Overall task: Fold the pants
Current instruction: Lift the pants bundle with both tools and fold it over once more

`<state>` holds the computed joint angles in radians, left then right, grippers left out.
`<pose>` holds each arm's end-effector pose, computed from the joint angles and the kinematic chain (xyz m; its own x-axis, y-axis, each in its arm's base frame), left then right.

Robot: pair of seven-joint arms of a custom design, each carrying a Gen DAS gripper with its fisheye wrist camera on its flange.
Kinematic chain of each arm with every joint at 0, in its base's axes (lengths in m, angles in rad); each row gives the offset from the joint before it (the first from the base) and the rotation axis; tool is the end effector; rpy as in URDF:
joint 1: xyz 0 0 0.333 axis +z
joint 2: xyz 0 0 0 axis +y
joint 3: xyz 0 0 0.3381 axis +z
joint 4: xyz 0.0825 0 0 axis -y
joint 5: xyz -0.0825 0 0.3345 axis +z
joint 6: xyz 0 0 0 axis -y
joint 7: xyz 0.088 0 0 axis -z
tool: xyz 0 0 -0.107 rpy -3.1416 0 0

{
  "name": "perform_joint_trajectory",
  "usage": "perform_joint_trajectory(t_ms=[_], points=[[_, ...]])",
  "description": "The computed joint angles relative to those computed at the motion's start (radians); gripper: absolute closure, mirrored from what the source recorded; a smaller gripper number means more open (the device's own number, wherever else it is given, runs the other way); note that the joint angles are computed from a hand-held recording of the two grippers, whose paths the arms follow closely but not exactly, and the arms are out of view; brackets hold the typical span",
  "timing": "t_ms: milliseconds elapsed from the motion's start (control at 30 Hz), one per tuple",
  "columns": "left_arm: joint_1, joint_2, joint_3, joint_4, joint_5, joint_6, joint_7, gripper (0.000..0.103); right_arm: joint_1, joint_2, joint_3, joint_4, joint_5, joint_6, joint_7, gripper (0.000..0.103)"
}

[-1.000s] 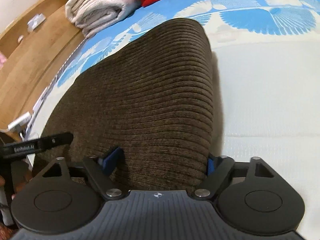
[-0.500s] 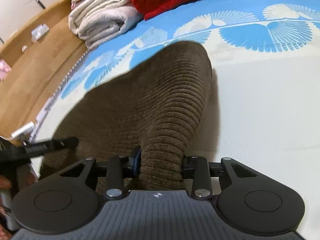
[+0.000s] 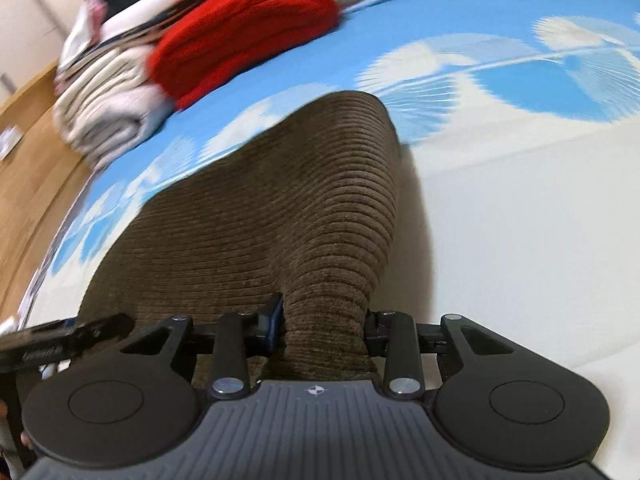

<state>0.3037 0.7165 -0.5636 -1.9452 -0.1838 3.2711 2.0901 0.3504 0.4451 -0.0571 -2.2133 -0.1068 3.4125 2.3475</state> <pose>0.6433 -0.0891 0.2862 -0.3741 -0.9199 0.1180 -0.7119 0.2032 -0.6723 0.5559 0.1837 0.3268 -0.1873 -0.8862 -0.4237 -0.7362 0.4122 -0.5367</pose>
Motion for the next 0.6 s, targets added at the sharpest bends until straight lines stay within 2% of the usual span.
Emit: perform_joint_trajectory(t_ms=[167, 300, 367, 500, 600], points=[[-0.018, 0.049, -0.016, 0.086, -0.011, -0.066, 0.005, 0.024, -0.012, -0.028, -0.015, -0.042, 0.004, 0.005, -0.005, 0.067], [-0.029, 0.087, -0.012, 0.159, -0.060, -0.121, 0.024, 0.023, 0.027, -0.028, -0.051, -0.047, 0.034, 0.011, -0.020, 0.067], [-0.052, 0.082, 0.008, 0.163, -0.083, -0.120, 0.036, 0.023, 0.085, -0.021, -0.090, -0.035, 0.068, 0.001, -0.028, 0.067], [-0.051, 0.059, 0.009, 0.137, -0.106, -0.114, 0.078, 0.023, 0.181, -0.008, -0.176, -0.030, 0.118, -0.008, -0.072, 0.066], [-0.043, 0.059, 0.002, 0.135, -0.121, -0.116, 0.106, 0.023, 0.171, -0.018, -0.171, -0.037, 0.123, -0.018, -0.086, 0.065]])
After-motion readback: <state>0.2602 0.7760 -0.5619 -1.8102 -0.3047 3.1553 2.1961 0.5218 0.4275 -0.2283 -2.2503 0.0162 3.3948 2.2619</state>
